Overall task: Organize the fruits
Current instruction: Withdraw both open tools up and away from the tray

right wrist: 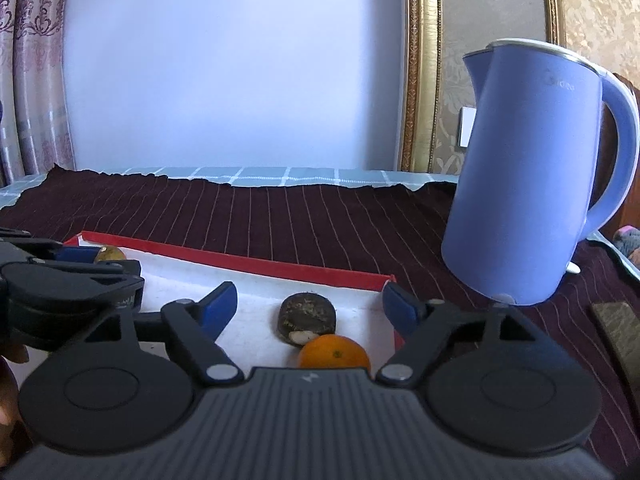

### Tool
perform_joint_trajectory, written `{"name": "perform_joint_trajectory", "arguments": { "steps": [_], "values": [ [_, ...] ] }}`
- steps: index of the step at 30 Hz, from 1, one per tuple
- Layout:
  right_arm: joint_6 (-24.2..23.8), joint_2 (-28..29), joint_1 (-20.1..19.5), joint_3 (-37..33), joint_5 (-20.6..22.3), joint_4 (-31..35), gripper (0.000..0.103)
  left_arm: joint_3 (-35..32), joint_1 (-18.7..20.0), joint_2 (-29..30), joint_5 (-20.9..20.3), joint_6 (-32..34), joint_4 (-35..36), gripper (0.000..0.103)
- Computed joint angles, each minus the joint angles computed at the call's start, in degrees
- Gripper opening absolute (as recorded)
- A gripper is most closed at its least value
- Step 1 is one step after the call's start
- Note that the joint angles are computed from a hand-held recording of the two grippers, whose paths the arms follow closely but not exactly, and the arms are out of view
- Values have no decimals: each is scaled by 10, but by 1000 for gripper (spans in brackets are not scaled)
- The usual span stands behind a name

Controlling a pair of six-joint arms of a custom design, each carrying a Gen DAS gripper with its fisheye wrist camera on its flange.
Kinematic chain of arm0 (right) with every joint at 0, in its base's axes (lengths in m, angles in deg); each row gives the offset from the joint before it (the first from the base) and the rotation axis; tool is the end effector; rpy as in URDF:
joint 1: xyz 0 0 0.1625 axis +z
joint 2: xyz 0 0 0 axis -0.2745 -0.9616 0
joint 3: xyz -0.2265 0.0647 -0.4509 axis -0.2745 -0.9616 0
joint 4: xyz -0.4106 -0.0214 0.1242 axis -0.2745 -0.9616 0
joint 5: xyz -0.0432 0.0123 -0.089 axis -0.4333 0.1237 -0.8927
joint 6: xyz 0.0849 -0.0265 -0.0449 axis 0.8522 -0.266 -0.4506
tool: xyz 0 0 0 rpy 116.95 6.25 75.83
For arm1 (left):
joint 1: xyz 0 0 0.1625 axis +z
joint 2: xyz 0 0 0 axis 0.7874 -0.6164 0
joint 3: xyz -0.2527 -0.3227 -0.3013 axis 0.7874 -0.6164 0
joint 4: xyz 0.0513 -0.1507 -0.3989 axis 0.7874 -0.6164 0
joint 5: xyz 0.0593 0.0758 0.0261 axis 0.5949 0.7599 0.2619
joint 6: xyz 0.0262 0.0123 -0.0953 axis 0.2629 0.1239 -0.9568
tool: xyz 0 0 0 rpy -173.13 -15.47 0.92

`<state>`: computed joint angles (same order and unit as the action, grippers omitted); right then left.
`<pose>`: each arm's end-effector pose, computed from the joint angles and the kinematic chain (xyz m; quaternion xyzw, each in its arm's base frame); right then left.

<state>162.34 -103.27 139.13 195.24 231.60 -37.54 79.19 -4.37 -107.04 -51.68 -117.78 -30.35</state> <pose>0.3202 -0.3910 -0.0140 0.1647 -0.7830 0.4925 0.3425 -0.1038 -0.4378 0.2253 0.2733 0.7826 -0.3976 0.3933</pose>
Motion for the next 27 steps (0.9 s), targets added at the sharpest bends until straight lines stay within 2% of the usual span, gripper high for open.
{"name": "perform_joint_trajectory", "arguments": {
  "steps": [3,13,23,27],
  "values": [
    [-11,3,2,-1,9,-10,84,2,1,-2,4,3,-3,28],
    [-18,5,3,0,21,-17,86,6,0,0,0,4,-6,28],
    [-37,5,4,8,21,-41,99,9,3,-6,-11,0,-10,29],
    [-38,6,4,8,21,-38,100,15,0,-9,-15,5,-15,37]
  ]
}}
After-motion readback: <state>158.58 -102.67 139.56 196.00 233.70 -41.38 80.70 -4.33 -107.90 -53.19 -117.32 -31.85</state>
